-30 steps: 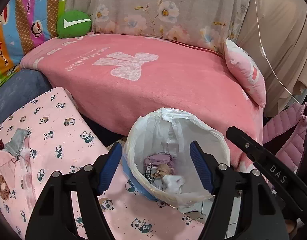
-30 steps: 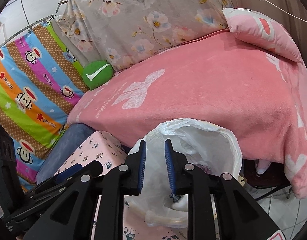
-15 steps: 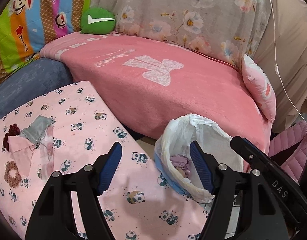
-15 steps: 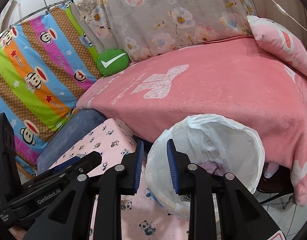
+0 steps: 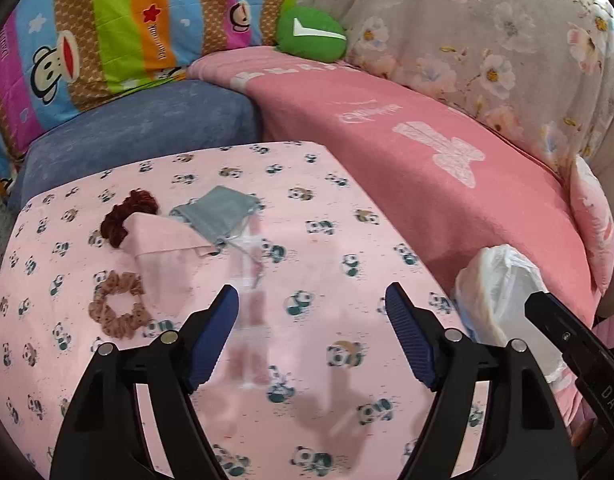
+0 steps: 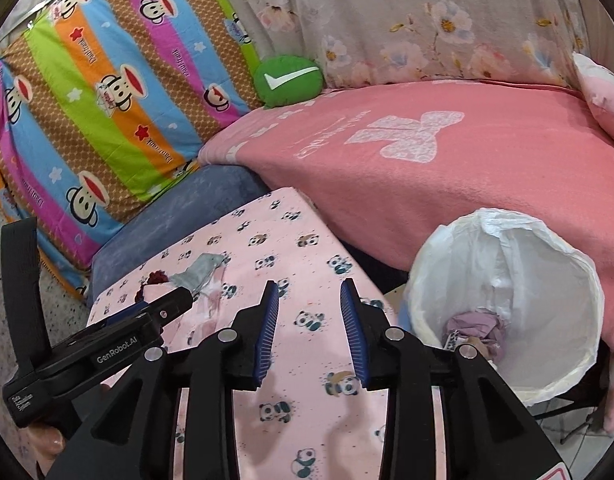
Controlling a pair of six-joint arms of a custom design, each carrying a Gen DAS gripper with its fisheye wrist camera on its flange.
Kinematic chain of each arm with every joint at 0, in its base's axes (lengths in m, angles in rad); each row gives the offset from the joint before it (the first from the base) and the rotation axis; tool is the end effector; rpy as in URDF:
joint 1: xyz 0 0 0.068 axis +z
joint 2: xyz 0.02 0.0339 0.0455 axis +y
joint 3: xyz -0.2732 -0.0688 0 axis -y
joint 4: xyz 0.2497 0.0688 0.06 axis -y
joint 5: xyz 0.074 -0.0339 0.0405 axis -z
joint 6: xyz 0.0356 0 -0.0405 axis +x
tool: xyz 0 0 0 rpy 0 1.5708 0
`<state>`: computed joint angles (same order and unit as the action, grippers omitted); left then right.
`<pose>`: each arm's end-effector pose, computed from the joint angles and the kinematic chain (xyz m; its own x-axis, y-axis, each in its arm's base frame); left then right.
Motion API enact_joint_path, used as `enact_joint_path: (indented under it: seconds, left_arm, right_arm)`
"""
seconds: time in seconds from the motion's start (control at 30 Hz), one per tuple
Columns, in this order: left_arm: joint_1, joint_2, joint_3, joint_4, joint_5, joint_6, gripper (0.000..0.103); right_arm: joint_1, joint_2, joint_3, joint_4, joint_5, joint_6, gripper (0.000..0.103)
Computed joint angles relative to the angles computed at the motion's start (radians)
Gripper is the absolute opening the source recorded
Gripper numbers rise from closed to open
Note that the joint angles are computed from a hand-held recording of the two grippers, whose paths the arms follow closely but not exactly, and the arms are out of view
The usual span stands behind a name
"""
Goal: Collect trash
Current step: 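Move both grippers back over the cushion toward the beige scrunchie, then grasp the beige scrunchie with the left gripper while the right gripper grasps the clear plastic bag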
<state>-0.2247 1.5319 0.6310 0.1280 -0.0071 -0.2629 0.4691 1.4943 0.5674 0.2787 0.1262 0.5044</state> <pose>0.2827 -0.0643 0.1515 -0.7139 -0.1034 -0.6926 0.0335 0.9829 -0.1813 0.2555 0.1245 0.1562 -0.6450 0.2106 -0.7346 -0.0540 0.9463 0.3187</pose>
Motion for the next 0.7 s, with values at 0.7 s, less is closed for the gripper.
enact_joint_path:
  seconds: [0.7]
  left_arm:
    - [0.461, 0.099, -0.059, 0.081, 0.119, 0.174, 0.078]
  right_arm:
    - [0.288, 0.503, 0.483, -0.15, 0.06, 0.031, 0.048]
